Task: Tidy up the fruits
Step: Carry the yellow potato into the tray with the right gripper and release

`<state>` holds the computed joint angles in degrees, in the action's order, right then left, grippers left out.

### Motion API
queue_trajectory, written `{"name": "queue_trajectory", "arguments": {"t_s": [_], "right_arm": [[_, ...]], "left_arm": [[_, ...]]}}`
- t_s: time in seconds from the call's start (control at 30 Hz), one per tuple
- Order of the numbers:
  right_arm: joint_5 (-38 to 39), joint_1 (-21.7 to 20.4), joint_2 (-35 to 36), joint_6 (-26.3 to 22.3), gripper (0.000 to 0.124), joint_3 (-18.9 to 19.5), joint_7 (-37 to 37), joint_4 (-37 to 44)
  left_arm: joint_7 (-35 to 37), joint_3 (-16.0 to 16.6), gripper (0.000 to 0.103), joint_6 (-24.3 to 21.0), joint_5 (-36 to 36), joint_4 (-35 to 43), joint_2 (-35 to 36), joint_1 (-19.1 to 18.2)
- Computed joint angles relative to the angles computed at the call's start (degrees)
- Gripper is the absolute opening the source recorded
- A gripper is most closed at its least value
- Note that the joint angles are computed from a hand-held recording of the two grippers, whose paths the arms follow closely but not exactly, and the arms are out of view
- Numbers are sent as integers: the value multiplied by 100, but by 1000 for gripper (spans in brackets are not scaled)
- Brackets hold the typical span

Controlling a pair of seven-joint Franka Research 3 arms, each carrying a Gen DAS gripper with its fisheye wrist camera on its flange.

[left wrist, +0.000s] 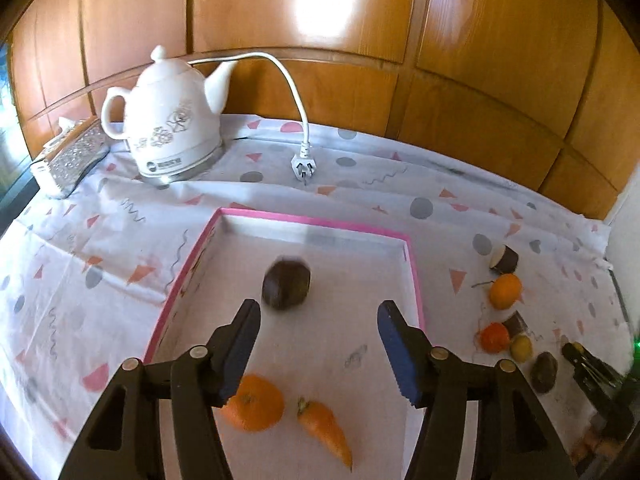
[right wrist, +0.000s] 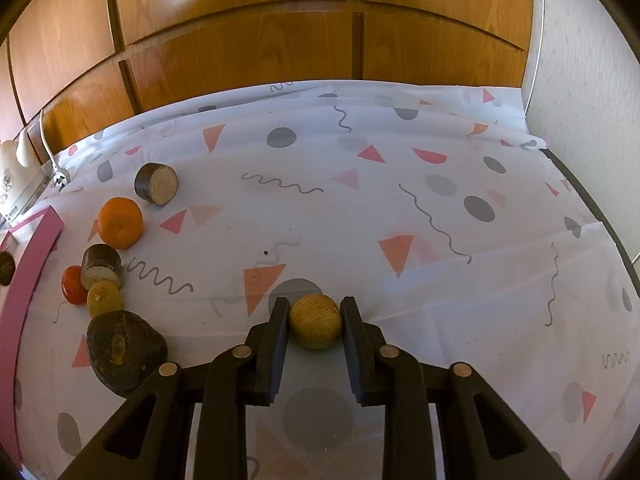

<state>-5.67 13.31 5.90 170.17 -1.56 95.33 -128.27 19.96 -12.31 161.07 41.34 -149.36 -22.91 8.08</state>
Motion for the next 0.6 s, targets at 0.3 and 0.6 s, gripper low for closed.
{"name": "queue_trajectory", "arguments": {"t_s": [0.3,0.6], "right_arm": [[-587,95,-25,-46,26,-116,508,0],[-1067,56,-236,-328,25,-58,1066,-78]], "left_arm": [[-178,-101,62,-169,-34,-697,-984,-57],[29,-35,62,-213,-481,-1198,-1546,-113]]}}
